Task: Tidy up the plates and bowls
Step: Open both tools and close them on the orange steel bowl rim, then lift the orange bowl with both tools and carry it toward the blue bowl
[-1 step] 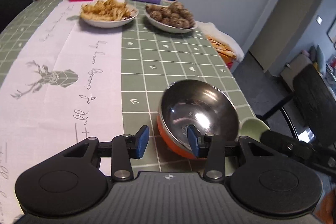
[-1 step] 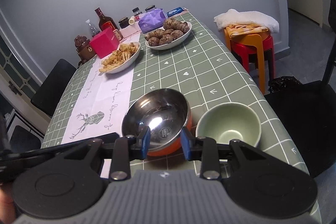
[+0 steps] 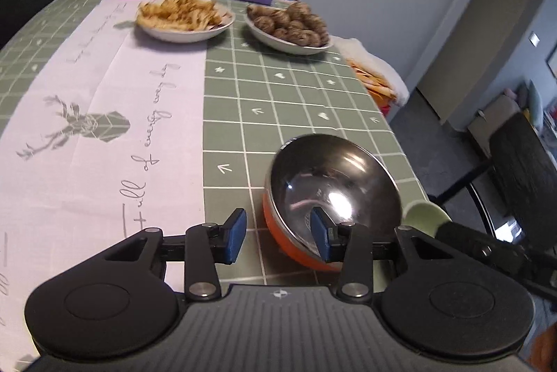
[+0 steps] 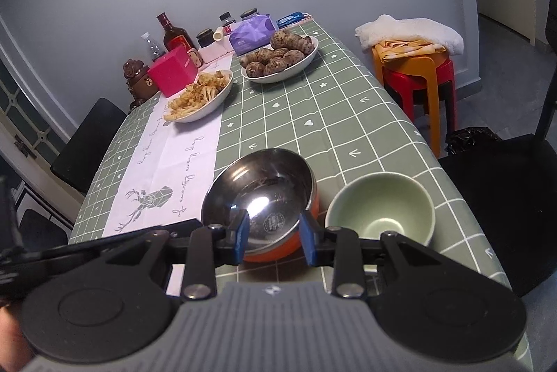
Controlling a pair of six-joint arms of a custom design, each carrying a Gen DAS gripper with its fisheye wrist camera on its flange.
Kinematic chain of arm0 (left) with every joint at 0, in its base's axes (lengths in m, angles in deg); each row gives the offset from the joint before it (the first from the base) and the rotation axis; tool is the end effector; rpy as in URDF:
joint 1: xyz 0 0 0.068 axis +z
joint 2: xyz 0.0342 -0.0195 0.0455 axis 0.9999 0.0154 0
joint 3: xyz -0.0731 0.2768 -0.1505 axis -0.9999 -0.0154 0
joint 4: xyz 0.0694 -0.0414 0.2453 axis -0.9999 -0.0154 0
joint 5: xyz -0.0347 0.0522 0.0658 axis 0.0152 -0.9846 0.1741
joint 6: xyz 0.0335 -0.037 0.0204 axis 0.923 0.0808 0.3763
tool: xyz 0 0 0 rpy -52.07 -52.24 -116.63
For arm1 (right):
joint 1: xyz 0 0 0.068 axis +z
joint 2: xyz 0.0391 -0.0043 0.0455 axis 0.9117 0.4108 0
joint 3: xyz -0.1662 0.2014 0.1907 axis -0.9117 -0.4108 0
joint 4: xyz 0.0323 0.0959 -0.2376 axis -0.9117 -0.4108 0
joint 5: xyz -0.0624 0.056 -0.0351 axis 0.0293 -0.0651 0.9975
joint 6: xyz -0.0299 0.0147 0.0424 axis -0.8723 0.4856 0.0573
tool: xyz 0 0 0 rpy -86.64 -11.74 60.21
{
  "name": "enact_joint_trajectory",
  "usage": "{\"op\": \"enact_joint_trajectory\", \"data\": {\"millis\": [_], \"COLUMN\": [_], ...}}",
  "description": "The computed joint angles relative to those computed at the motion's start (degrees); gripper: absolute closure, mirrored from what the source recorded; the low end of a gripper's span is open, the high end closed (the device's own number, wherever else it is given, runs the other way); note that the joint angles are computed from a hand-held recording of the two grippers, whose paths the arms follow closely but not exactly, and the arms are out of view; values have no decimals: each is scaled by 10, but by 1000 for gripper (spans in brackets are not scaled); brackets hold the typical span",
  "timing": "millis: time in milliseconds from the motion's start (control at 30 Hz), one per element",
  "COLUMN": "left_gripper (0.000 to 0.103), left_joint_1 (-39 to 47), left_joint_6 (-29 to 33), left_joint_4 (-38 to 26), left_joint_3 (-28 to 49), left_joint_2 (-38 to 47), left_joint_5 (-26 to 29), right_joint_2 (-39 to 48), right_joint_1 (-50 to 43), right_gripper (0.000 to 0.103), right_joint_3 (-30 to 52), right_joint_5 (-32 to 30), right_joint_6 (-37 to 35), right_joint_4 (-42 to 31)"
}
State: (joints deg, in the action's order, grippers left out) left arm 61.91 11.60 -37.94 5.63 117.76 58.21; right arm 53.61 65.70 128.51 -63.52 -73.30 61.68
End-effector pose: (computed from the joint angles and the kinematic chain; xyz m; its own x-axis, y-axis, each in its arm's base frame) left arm 0.2673 -0.1309 0.2141 -0.7621 -0.2626 -0.5918 -0.1124 0.9538 -0.2786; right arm 0.3056 0.0160 0.2179 -0.7706 0.1151 -0.6269 -0.2081 0.8842 0.4182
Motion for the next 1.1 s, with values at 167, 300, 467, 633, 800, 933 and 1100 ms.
{"op": "enact_joint_trajectory", "data": {"millis": [167,300,467,633,800,933,1100], "left_gripper": [67,77,89,90,93,94,94], "left_joint_1": [12,2,-9,-16,-20,-24,-33], "left_joint_6": [-19,-15,-7,-5,-5,-7,4], "left_joint_4": [22,16,-8,-52,-87,-97,-104], "left_joint_3": [14,23,44,53,36,12,-5], "left_joint_2": [46,63,71,59,27,-1,-25], "left_joint_5": [1,-22,-32,-25,-12,-3,-12], "right_joint_2": [34,46,60,70,82,89,89], "right_joint_1": [10,-2,-19,-21,-18,-5,12], "right_gripper": [72,72,72,72,72,80,83], "right_joint_3": [15,18,25,32,46,47,41], "right_joint_5": [16,17,0,-8,-24,-19,11], "right_joint_6": [-9,-16,-10,-2,-2,-1,-10], "right_joint_4": [9,8,-4,-14,-46,-76,-84]}}
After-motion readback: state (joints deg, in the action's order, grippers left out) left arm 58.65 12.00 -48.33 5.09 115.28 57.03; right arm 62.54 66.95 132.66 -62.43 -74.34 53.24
